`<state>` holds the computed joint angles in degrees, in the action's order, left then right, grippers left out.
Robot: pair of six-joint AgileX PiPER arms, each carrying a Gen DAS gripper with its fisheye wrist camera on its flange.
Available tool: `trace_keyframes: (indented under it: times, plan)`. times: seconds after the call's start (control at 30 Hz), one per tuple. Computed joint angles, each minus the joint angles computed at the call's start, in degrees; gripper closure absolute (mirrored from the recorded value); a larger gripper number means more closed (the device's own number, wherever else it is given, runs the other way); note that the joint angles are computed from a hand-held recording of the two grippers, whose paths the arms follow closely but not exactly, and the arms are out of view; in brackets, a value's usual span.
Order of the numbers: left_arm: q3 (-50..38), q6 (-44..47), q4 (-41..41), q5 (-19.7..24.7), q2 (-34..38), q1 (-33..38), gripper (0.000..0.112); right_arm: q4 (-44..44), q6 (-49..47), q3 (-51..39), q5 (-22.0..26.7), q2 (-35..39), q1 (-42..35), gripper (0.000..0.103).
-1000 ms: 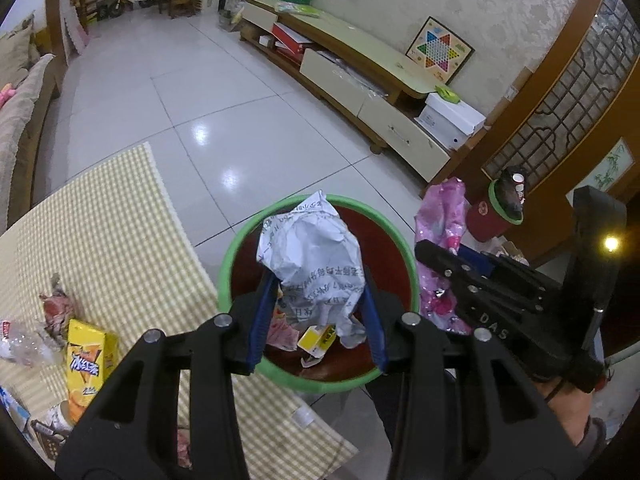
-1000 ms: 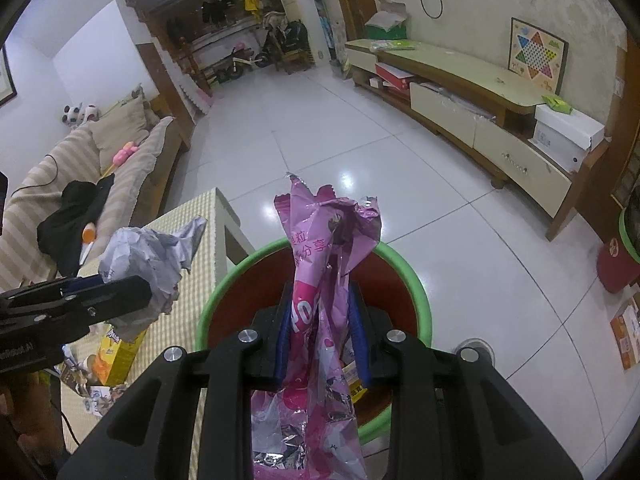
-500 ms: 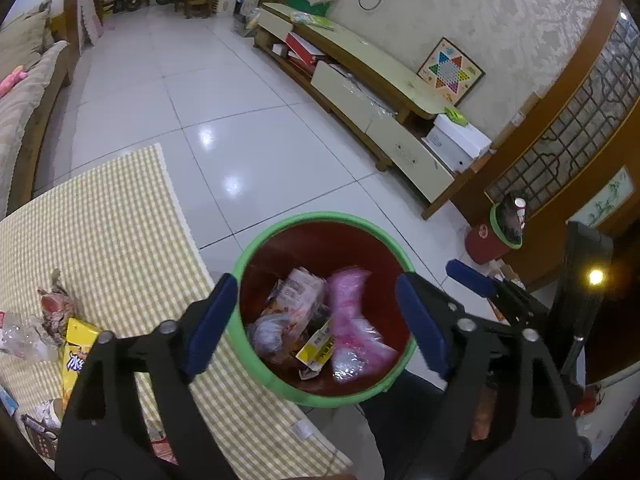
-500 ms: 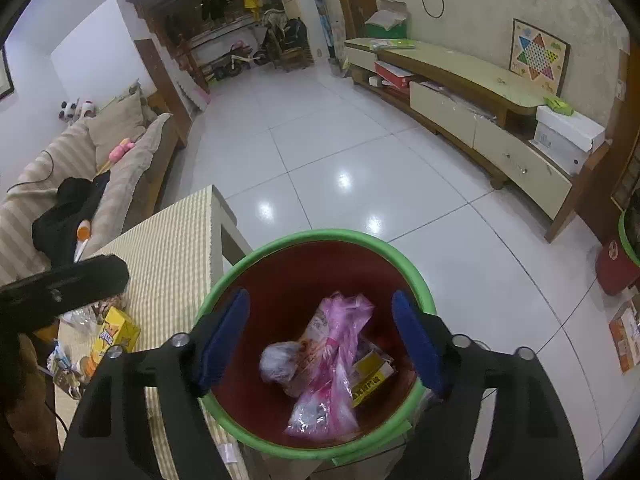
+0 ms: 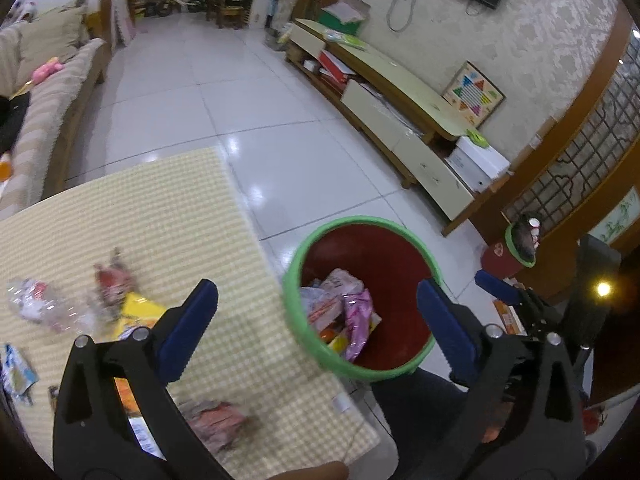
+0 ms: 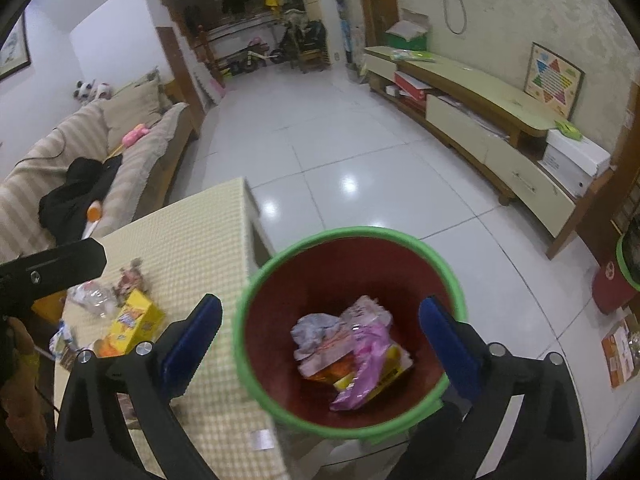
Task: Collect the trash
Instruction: 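Move both tools back over the table toward the remaining trash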
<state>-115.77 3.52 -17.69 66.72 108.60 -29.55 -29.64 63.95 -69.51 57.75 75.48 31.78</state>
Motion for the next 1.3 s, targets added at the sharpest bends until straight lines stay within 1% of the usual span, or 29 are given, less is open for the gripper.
trace_keyframes:
  times: [0.1,0.23,0.37,0.63,0.77,1.0,1.17,1.3]
  plan:
    - [5.6,2.1,-0.6,-0.8,-4.5,4.3,0.015,-1.4,1.9,-2.9,1.4,2.4,4.3,0.008]
    - [10.7,4.6,-1.2,-0.7,-9.0,9.9,0.015,-2.2,2.7,-7.5,3.2,6.3,9.4,0.008]
    - [16.2,8.7,-3.0,-0.2,-13.2,17.2,0.015,-2.4,3.1,-12.4,4.6,10.8,13.9,0.008]
    - [24.6,16.1,-6.6,1.0,-18.5,29.7,0.015,-2.0,1.5,-22.7,7.1,19.2,19.5,0.008]
    - [28.1,19.3,-8.1,1.3,-19.6,34.3,0.015,-1.7,1.6,-25.8,8.0,22.5,22.1,0.008]
    - [33.2,23.6,-9.8,1.9,-21.0,38.2,0.015,0.7,0.1,-28.7,8.1,26.7,24.0,0.007]
    - [35.1,24.6,-10.0,1.6,-20.4,38.4,0.015,1.8,-0.2,-28.9,7.7,28.3,24.6,0.007]
    - [34.9,24.0,-8.5,1.0,-19.1,36.4,0.015,2.8,-0.6,-29.2,7.4,29.4,24.5,0.008]
